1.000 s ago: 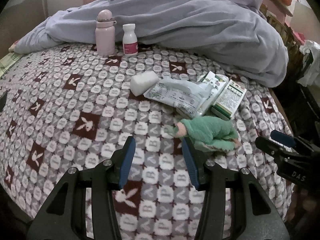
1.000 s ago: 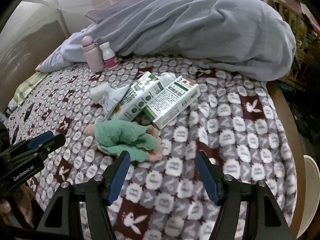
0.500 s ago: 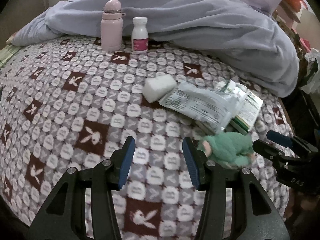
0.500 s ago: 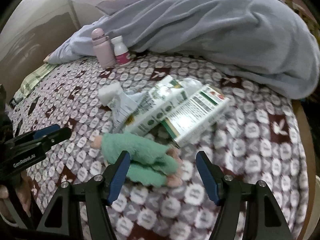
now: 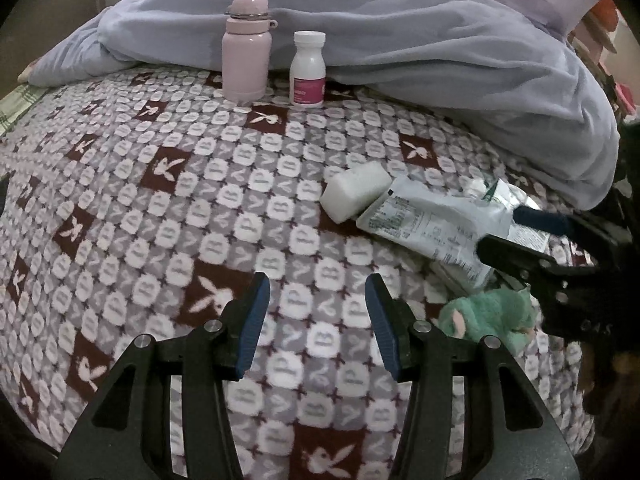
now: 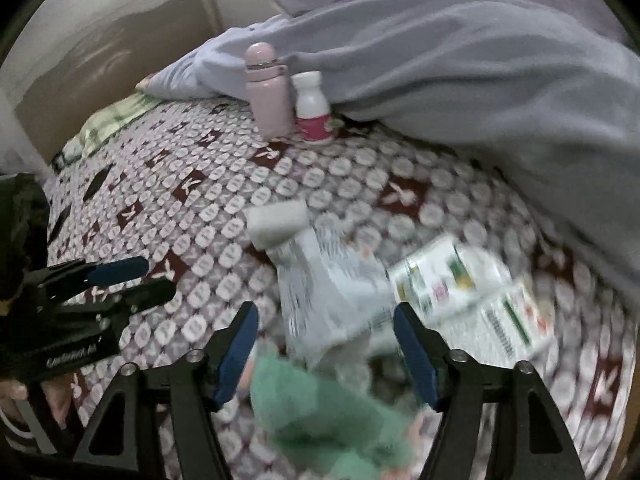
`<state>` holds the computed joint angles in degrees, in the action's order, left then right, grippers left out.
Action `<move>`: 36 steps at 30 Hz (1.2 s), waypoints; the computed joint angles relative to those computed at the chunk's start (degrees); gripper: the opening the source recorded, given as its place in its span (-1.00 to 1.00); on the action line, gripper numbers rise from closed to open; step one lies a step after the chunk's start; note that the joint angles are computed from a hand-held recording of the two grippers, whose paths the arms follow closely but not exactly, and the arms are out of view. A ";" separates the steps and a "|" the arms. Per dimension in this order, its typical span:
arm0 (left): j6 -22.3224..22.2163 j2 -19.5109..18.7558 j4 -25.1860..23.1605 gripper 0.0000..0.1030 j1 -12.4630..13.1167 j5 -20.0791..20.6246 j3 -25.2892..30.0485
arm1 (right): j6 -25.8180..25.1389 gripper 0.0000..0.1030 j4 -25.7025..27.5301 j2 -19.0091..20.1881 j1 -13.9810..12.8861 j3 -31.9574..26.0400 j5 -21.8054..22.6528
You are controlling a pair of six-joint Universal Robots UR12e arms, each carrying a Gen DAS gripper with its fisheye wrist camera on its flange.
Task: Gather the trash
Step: 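Grasp the white snack bag with the right tool while the left tool grasps the white tissue block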
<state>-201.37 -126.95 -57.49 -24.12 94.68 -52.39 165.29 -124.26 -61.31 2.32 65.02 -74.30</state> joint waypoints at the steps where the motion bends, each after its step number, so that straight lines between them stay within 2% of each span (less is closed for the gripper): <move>1: -0.03 -0.27 -0.26 -0.07 0.10 -0.11 0.49 | -1.03 0.59 1.61 1.01 0.27 -1.74 -0.67; 4: 0.07 -1.11 -1.08 -0.07 0.32 -0.69 2.02 | -4.29 0.60 7.74 3.91 0.98 -6.78 -3.11; 7: 0.36 -1.64 -1.13 -0.07 0.56 -1.09 3.04 | -6.81 0.60 8.54 4.75 1.55 -8.30 -6.78; 13: -0.27 -1.96 -1.48 -0.07 1.14 -1.08 3.23 | -5.29 0.60 7.05 4.07 0.47 -8.00 -3.32; 18: -0.99 -1.45 -1.15 -0.07 1.50 -1.01 2.13 | -4.16 0.60 8.82 6.89 1.11 -11.17 -0.49; 23: -0.39 -1.76 -1.29 -0.07 1.77 -0.80 2.57 | -6.62 0.60 14.36 11.71 2.89 -17.22 -4.05; 26: 0.89 -2.33 -1.16 -0.07 1.79 -0.18 3.27 | -6.68 0.58 16.18 13.20 3.37 -18.69 -6.13; 28: 1.81 -2.81 -0.91 -0.07 1.86 -0.06 3.83 | -6.11 0.35 15.52 13.11 3.25 -18.12 -5.27; 31: 3.59 -3.92 0.39 -0.07 2.06 -0.43 5.13 | -4.09 0.18 10.64 11.57 2.73 -15.60 -3.70; 34: 4.19 -5.59 0.25 -0.06 2.20 -0.39 7.52 | -1.66 0.17 8.39 10.77 2.17 -15.20 -4.14; 36: 4.34 -6.94 0.73 0.09 2.59 -2.02 9.27 | 0.29 0.17 7.92 10.78 1.71 -15.87 -4.74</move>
<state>-197.04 -133.90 -56.76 -21.54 92.66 -43.12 165.58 -116.34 -50.53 4.03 49.15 -79.04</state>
